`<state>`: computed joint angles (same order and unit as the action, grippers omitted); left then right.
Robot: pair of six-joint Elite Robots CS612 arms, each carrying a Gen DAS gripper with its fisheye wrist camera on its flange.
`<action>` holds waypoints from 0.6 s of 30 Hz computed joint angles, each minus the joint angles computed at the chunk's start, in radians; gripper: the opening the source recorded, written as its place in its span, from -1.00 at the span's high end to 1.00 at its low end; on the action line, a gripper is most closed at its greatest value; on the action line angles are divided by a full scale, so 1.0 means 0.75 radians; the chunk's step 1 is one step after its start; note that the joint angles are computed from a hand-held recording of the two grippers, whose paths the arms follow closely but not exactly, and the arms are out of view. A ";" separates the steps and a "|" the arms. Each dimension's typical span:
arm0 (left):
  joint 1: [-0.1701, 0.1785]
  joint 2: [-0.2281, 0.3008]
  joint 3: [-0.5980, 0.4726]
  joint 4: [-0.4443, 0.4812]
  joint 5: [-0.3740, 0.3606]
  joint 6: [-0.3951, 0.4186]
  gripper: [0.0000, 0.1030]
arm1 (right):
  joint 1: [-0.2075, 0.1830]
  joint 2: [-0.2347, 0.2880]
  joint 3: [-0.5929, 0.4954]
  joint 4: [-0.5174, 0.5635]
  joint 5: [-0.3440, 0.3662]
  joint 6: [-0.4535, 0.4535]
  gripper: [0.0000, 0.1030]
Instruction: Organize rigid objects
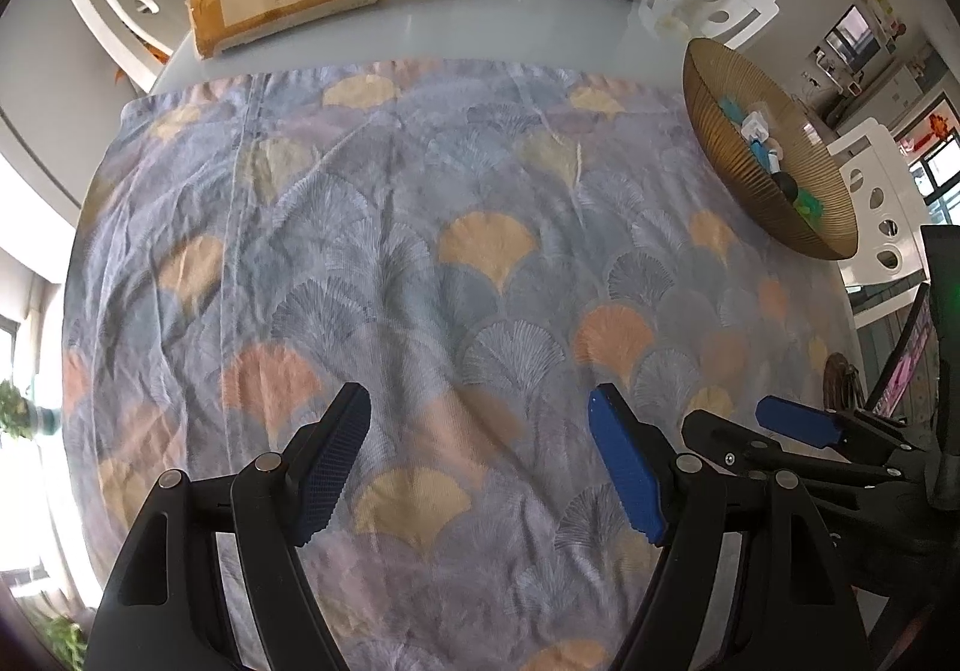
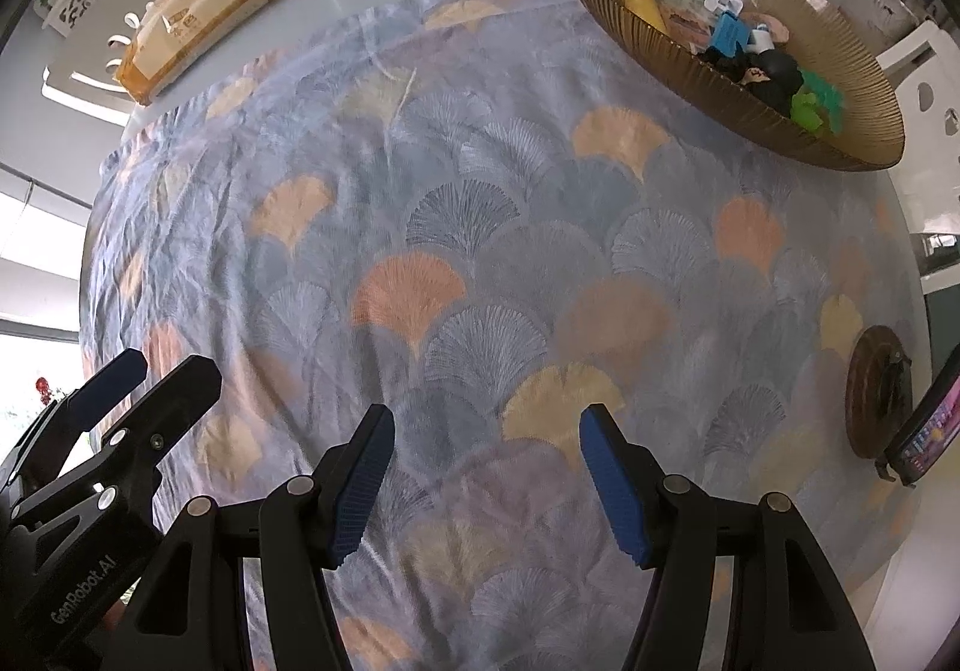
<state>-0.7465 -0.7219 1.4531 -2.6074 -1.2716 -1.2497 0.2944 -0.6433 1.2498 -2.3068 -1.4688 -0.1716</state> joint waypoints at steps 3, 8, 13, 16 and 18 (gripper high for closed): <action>0.003 0.001 0.000 -0.008 -0.014 -0.002 -0.43 | -0.003 0.000 0.000 0.005 0.023 0.004 -0.22; 0.006 0.003 0.003 -0.026 -0.025 -0.007 -0.43 | -0.003 0.004 -0.004 0.011 0.030 -0.001 -0.22; 0.008 0.003 0.005 -0.016 -0.030 -0.022 -0.43 | -0.009 0.004 -0.006 0.017 0.071 -0.011 -0.22; 0.010 0.003 0.007 -0.019 -0.035 -0.026 -0.43 | -0.006 0.004 -0.005 0.014 0.071 -0.024 -0.22; 0.010 0.004 0.007 -0.020 -0.035 -0.026 -0.43 | -0.007 0.005 -0.007 0.018 0.077 -0.026 -0.22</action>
<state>-0.7386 -0.7190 1.4584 -2.6223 -1.2979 -1.2688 0.2892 -0.6397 1.2444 -2.2934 -1.4108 -0.1910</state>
